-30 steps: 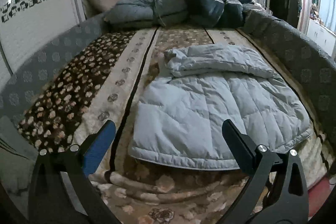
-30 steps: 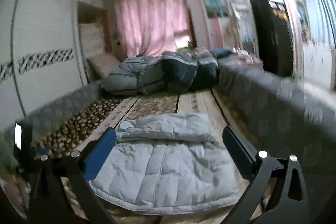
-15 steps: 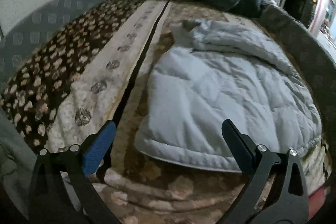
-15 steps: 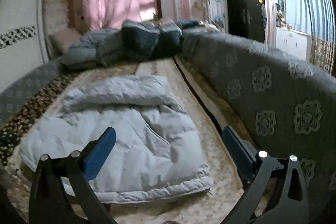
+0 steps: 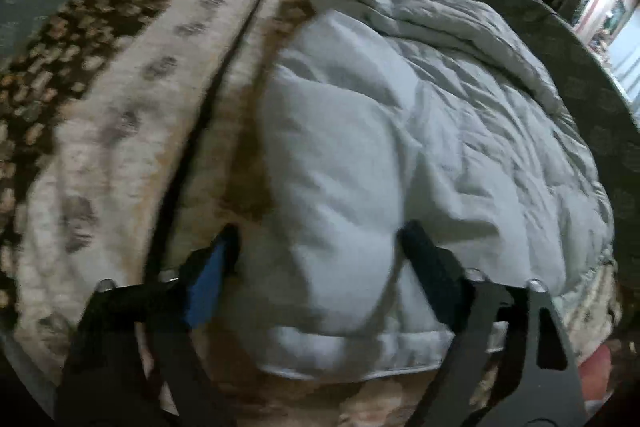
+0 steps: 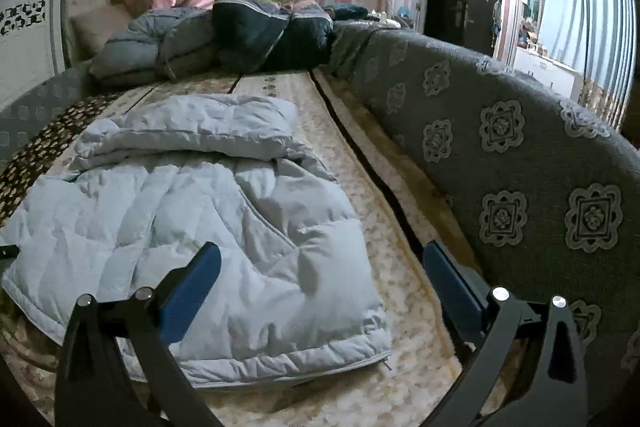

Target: Fold large clothes

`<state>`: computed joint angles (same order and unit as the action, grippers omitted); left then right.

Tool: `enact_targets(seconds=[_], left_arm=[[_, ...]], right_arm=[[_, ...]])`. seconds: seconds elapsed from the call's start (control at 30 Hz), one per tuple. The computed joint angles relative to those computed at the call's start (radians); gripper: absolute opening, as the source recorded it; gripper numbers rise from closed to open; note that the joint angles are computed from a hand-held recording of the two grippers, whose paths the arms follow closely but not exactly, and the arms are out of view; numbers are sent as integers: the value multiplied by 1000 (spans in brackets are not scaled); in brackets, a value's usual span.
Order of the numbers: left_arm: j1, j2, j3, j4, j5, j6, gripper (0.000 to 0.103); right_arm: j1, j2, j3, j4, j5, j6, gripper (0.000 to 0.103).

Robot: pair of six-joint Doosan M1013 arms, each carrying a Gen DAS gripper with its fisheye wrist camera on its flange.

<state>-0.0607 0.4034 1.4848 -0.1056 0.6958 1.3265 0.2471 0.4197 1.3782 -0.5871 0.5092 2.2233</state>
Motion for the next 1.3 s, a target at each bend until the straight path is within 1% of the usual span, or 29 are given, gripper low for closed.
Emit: enact_targets(seconds=[0.03, 0.1, 0.13, 0.2, 0.3, 0.4, 0.5, 0.57, 0.63, 0.67, 0.7, 0.73, 0.77, 0.8, 0.83, 0.87, 0.9, 0.97, 1.0, 1.1, 1.17, 1.23, 1.27, 1.3], left_arm=[[-11, 3, 1, 30, -3, -15, 78], [-45, 9, 0, 176, 1, -106, 78], [-51, 13, -6, 195, 5, -122, 78], [-48, 20, -10, 190, 8, -127, 79], [-38, 24, -12, 160, 15, -125, 81], [-50, 15, -2, 220, 23, -157, 81], [-51, 15, -6, 221, 37, -168, 81], [-50, 16, -10, 221, 52, -168, 81], [-57, 21, -19, 254, 70, -186, 85], [-59, 24, -22, 269, 78, -193, 88], [-59, 26, -25, 273, 83, -199, 93], [-55, 30, -28, 270, 89, -210, 96], [-50, 31, -27, 258, 88, -214, 100], [-44, 32, -26, 233, 83, -209, 100], [-33, 32, -21, 187, 72, -191, 100], [-29, 31, -18, 171, 65, -184, 100], [-29, 28, -13, 176, 54, -184, 100], [-38, 24, -5, 219, 39, -199, 100], [-42, 22, -1, 242, 32, -208, 100], [-53, 18, 5, 287, 17, -218, 100], [-46, 18, 3, 250, 17, -177, 100], [-43, 16, 6, 228, 17, -146, 100], [-42, 13, 8, 218, 15, -127, 97], [-38, 10, 9, 173, 14, -78, 88]], right_arm=[[-1, 5, -5, 8, 12, -8, 101], [0, 16, -13, 3, 37, -7, 101], [-4, 20, -15, 26, 41, -29, 101], [-11, 32, -19, 65, 54, -69, 101], [-33, 46, -22, 180, 70, -163, 101], [-49, 53, -16, 234, 54, -214, 101], [-62, 67, -23, 282, 55, -276, 101], [-74, 81, -40, 362, 81, -351, 101], [-93, 92, -44, 486, 85, -455, 100], [-98, 96, -45, 515, 89, -481, 100], [-107, 102, -48, 572, 95, -526, 100], [-117, 108, -52, 635, 107, -565, 100], [-131, 119, -61, 724, 139, -605, 100], [-140, 126, -66, 785, 161, -623, 92], [-144, 127, -65, 823, 165, -639, 85], [-142, 126, -63, 862, 172, -665, 72], [-135, 123, -58, 850, 161, -674, 60], [-113, 116, -58, 794, 153, -688, 46], [-107, 118, -65, 781, 163, -679, 43], [-96, 134, -93, 733, 194, -653, 43], [-83, 147, -109, 681, 210, -634, 43], [-79, 154, -122, 659, 230, -620, 43], [-77, 158, -130, 651, 239, -615, 42], [-77, 161, -137, 650, 252, -615, 36]])
